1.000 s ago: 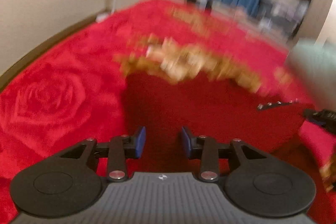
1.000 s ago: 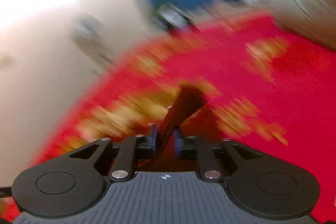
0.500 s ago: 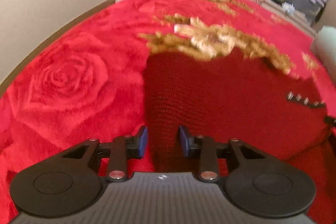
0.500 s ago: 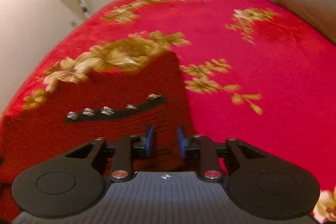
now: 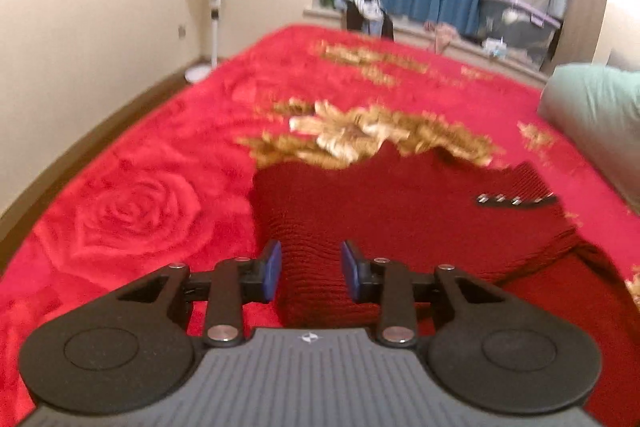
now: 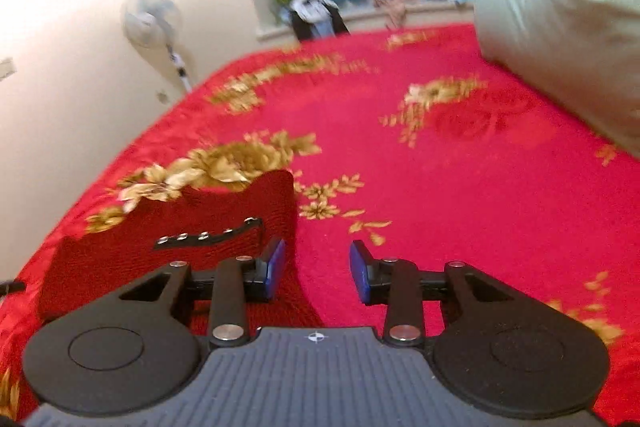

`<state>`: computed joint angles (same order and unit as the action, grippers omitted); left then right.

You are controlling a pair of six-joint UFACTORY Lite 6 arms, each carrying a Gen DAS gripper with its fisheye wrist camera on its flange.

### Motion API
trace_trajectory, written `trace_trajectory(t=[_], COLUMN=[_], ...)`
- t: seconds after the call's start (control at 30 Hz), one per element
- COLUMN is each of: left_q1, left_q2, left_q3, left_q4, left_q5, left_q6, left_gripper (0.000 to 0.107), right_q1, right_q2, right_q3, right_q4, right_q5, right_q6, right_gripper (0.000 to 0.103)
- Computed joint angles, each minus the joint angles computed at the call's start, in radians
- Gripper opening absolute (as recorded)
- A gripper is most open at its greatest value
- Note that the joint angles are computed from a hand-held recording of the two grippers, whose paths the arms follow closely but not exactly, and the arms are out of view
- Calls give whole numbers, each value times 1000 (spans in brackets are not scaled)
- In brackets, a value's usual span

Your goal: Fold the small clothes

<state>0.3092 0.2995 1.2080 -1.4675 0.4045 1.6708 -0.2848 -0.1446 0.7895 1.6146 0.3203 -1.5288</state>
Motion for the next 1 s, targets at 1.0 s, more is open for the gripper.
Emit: trace_trajectory(t=[1.0], left_q1=[451], left_q2=[-665], left_q3=[-754], left_q4=[832], left_q5=[333], left_q6=[-606], left_gripper=[29], right_q1=[-525], right_q2=[-145], right_q3=[-335], right_q4=[-749], right_q5=[404], right_q6=[315], right_gripper=[46])
